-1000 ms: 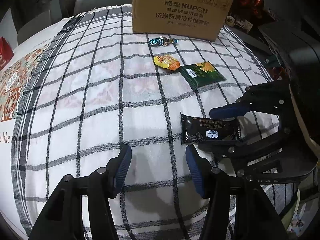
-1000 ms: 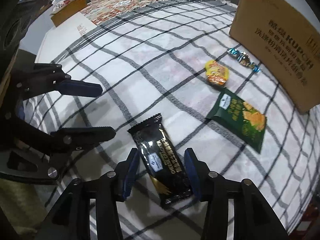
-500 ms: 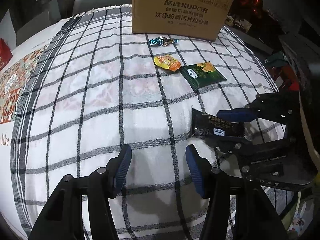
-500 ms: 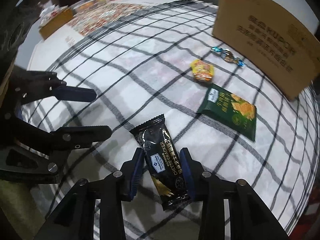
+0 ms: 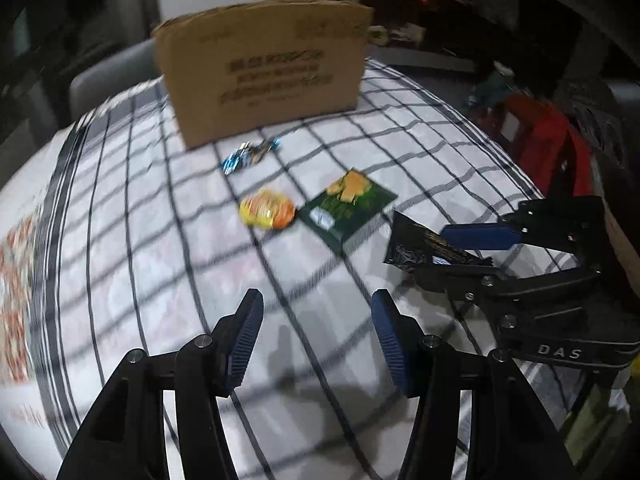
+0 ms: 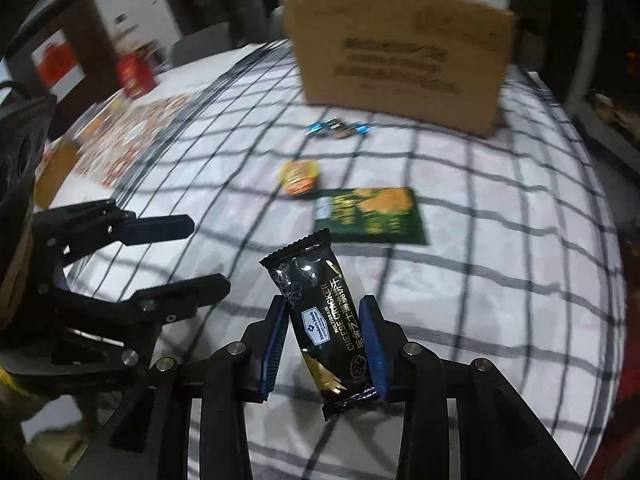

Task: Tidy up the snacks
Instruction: 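Grasp the green cracker packet with the left tool while the right tool holds the black bar, then lift the green packet with the left tool while the right tool carries the black bar toward the box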

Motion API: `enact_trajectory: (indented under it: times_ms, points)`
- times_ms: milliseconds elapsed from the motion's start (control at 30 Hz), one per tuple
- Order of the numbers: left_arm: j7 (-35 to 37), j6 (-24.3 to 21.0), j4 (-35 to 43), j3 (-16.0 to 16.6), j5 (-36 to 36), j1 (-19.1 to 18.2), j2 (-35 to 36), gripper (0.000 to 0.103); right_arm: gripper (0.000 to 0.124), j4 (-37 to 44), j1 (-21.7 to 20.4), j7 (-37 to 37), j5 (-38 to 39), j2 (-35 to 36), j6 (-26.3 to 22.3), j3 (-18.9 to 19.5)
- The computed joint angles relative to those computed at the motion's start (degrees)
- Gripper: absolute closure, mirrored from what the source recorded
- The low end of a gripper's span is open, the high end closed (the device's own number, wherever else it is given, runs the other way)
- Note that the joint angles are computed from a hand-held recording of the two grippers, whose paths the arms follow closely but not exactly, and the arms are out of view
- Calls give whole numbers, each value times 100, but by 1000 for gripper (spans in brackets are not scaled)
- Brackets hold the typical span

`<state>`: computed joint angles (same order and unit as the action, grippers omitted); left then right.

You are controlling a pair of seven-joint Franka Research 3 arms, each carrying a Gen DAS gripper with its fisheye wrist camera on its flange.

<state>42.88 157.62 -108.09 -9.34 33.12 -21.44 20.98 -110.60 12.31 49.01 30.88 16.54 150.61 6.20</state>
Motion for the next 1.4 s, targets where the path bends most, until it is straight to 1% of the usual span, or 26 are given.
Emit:
enact_trajectory:
  times_ms: [100, 133, 200, 267, 400, 500, 667, 700, 767, 833, 1000, 1200, 1400]
  points:
    - [620, -10, 323, -139, -165, 144, 239, 48, 86, 53, -12, 371, 112, 55, 44, -56]
    - [1033, 9, 470, -285, -369, 278, 366, 47, 86, 87, -9, 511, 110, 93, 48, -76]
    - [1542, -14, 697, -404, -652, 376, 555, 46, 86, 141, -5, 768, 76, 149, 58, -105]
    - [2020, -114, 974, -481, -896, 429, 764, 46, 86, 125, 8, 951, 12, 160, 176, -127]
    - [2600, -375, 1518, -393, -1068, 320, 1127, 45, 86, 83, 93, 1421, -307, 155, 428, -211]
    - [2902, -462, 1801, -347, -1136, 248, 1320, 43, 86, 101, 122, 1687, -544, 184, 552, -260]
    - [3561, -855, 2501, -417, -1400, 224, 1786, 42, 86, 268, 77, 2104, -765, 300, 525, -304]
    - [3659, -960, 2664, -389, -1415, 183, 1892, 42, 86, 283, 94, 2196, -842, 319, 564, -331]
    - [3744, -1178, 2975, -283, -1402, 70, 2095, 42, 86, 300, 128, 2354, -1005, 351, 609, -375]
    - [3807, -1338, 3220, -260, -1476, 35, 2267, 42, 86, 365, 144, 2504, -1137, 420, 619, -404]
    - [3804, -1426, 3404, -202, -1578, -10, 2427, 42, 86, 503, 76, 2650, -1224, 553, 526, -373]
    - [3797, -1285, 3286, -256, -1765, 80, 2385, 50, 86, 521, 35, 2693, -1237, 584, 533, -330]
    - [3432, -965, 2869, -239, -1860, 141, 2124, 52, 86, 514, 12, 2652, -1223, 583, 568, -299]
